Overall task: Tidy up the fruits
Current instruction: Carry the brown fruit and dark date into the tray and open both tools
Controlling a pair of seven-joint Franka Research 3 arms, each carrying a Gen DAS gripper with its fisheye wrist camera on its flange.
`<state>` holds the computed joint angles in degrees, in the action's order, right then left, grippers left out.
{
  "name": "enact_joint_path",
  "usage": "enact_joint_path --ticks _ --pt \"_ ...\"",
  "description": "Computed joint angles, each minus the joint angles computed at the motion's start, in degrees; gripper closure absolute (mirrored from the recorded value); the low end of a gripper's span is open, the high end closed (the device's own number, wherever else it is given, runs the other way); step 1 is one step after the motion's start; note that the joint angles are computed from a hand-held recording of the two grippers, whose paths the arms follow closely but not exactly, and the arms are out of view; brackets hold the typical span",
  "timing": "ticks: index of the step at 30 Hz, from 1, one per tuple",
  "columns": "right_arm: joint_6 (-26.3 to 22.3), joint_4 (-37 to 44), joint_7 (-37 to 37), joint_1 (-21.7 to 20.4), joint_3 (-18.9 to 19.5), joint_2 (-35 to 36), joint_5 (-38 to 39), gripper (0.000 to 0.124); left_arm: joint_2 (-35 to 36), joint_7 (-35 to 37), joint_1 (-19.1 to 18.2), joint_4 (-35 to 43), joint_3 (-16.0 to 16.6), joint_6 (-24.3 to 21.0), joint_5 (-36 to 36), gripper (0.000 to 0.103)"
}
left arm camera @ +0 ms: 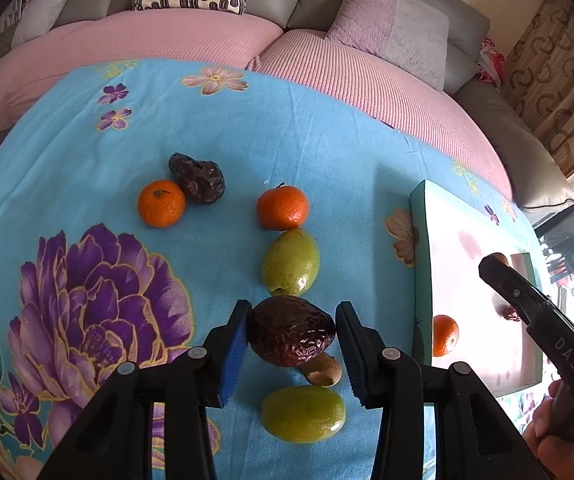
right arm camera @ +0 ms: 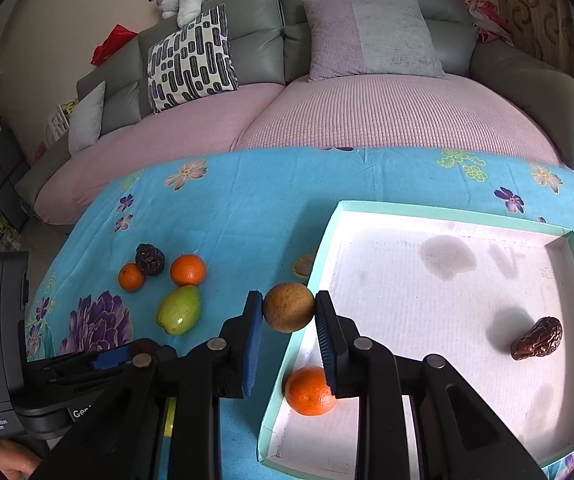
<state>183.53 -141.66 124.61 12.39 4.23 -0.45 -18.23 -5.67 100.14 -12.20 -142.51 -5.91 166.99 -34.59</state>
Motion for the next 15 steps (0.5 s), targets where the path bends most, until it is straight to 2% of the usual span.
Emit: enact_joint_path --ticks 5,11,15 --pt "-1.97 0.03 8.98 -3.22 0.45 -0.98 -9.06 0.096 -1.76 3.39 -2.05 -0.38 0.57 1.88 -3.61 0.057" --pt "-5.52 -2.00 11.22 -6.63 0.35 -3.44 -8.07 0.096 -0.83 8.24 -5.13 1.02 0.24 3.00 -7.21 0.057" --pt "-7.85 -4.33 13.16 -10.67 1.38 -6.24 -7.32 0.096 -0.98 13.52 -7.31 1.69 -0.58 2.83 -11.09 0.057"
